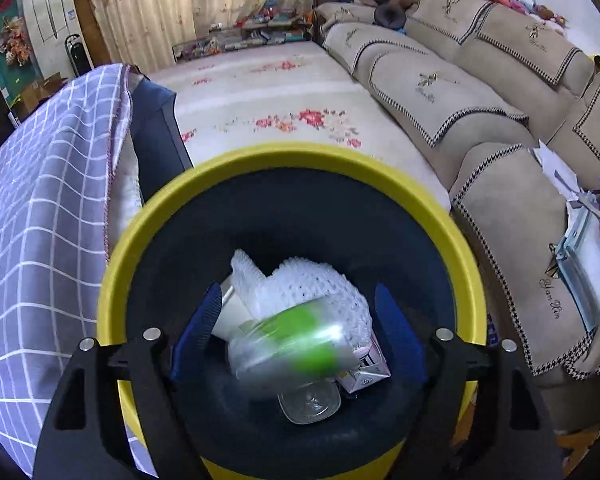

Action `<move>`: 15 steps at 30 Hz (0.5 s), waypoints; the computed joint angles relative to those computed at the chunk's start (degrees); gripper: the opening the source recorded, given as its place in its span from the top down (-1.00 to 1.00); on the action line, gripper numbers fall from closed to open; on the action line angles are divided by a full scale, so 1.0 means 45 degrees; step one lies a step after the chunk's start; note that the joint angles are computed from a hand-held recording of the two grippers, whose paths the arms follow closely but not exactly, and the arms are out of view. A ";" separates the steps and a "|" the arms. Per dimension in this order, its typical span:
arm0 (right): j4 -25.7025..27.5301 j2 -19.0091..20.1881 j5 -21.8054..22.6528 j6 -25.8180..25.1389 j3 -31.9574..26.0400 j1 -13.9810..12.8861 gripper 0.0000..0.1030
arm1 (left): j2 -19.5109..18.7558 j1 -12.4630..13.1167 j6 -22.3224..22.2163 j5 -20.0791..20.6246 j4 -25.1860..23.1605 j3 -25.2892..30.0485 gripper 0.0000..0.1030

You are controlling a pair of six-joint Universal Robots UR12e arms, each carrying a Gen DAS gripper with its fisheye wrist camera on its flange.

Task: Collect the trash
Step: 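Carry the green-lidded jar over the yellow bin and open the right gripper, then grasp the red snack bag with the left gripper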

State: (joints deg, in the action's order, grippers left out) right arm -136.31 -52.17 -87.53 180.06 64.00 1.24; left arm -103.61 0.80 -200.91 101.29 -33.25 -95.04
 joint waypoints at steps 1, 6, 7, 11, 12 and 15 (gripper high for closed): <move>-0.0090 -0.0024 0.0023 -0.0005 0.0021 -0.0004 -0.46 | -0.0024 0.0071 0.0025 -0.0149 0.0001 0.0007 -0.90; -0.0443 -0.0112 -0.0017 -0.0205 0.0004 0.0070 -0.47 | -0.0171 0.0279 -0.0104 -0.0097 -0.0144 0.0063 -0.90; -0.0481 -0.0122 -0.0033 -0.0239 0.0010 0.0093 -0.47 | -0.0191 0.0313 -0.0135 -0.0049 -0.0136 0.0055 -0.90; -0.0449 -0.0093 0.0025 -0.0404 -0.0125 0.0181 -0.47 | -0.0285 0.0612 -0.0322 -0.0106 -0.0249 0.0054 -0.90; -0.0446 -0.0086 0.0016 -0.0457 -0.0158 0.0213 -0.47 | -0.0313 0.0757 -0.0389 -0.0402 -0.0400 0.0079 -0.90; -0.0427 -0.0079 0.0027 -0.0572 -0.0235 0.0285 -0.47 | -0.0391 0.0966 -0.0337 -0.1018 -0.0364 0.0107 -0.90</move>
